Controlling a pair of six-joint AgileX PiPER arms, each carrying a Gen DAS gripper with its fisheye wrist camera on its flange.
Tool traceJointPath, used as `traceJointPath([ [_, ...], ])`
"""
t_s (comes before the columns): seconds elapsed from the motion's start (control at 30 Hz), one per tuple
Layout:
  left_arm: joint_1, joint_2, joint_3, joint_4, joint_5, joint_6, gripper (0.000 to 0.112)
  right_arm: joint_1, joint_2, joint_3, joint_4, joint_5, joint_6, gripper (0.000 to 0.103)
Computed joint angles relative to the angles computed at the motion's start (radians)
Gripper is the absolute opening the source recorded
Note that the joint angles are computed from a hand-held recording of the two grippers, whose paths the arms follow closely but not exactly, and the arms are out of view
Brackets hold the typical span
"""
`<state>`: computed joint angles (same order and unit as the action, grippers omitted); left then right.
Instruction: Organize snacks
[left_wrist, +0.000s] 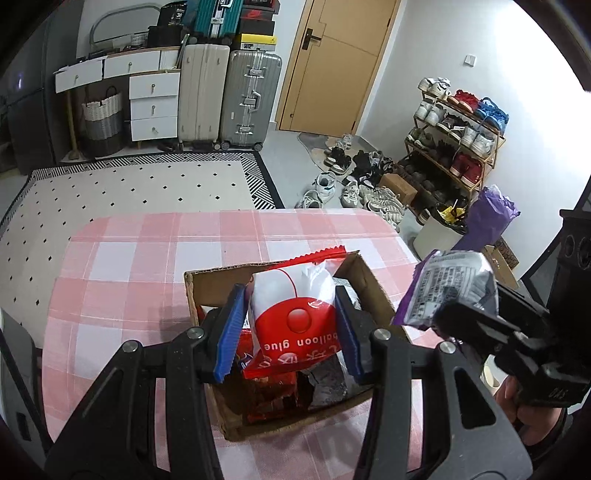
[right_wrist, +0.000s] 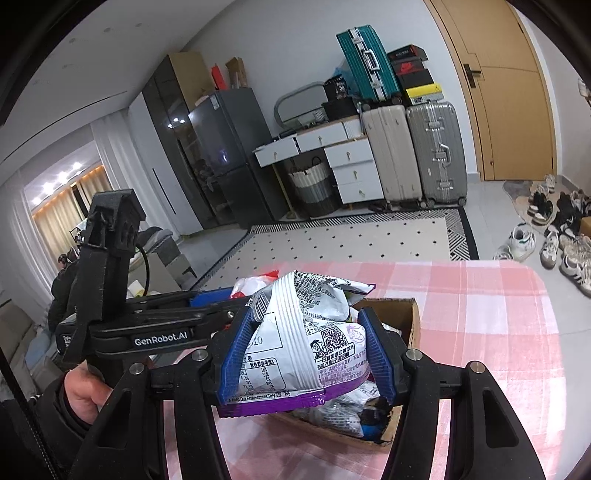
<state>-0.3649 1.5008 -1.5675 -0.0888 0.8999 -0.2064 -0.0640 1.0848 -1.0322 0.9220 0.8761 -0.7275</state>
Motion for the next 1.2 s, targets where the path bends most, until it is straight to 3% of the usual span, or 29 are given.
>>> traceJointPath([
  [0.33,0.022,0.094,0.041,-0.073,-0.105,0.059,0.045,0.054,0.11,0.038,0.03,-0.113,-0.099,0.059],
  [0.37,0.028,0.112,0.038,-0.093,-0.108,0.074,0.055,0.065,0.122,0.042,0.028,-0.132,-0.104,0.059],
  [0.4,0.034,0.123,0.038,-0.109,-0.103,0.093,0.072,0.068,0.131,0.05,0.049,-0.146,-0.129,0.064],
  [0.43,0.028,0.148,0.021,-0.085,-0.092,0.082,0.079,0.077,0.136,0.063,0.066,-0.175,-0.155,0.073],
  [0.5,0.011,0.157,0.037,0.005,-0.109,0.014,0.082,0.103,0.15,0.075,0.017,-0.253,-0.128,0.085],
  [0.83,-0.019,0.028,0.173,0.085,-0.176,-0.027,0.082,-0.021,0.085,0.127,0.147,-0.17,-0.243,0.091],
  [0.9,-0.013,-0.006,0.192,0.057,-0.169,0.0,0.083,-0.031,0.058,0.128,0.134,-0.151,-0.226,0.091],
  [1.0,-0.05,-0.059,0.236,0.162,-0.171,-0.076,0.083,-0.032,0.027,0.106,0.058,-0.133,-0.152,0.091],
  [1.2,-0.087,-0.216,0.326,0.227,-0.155,-0.159,0.085,-0.044,-0.082,0.114,0.027,-0.092,-0.105,0.096],
])
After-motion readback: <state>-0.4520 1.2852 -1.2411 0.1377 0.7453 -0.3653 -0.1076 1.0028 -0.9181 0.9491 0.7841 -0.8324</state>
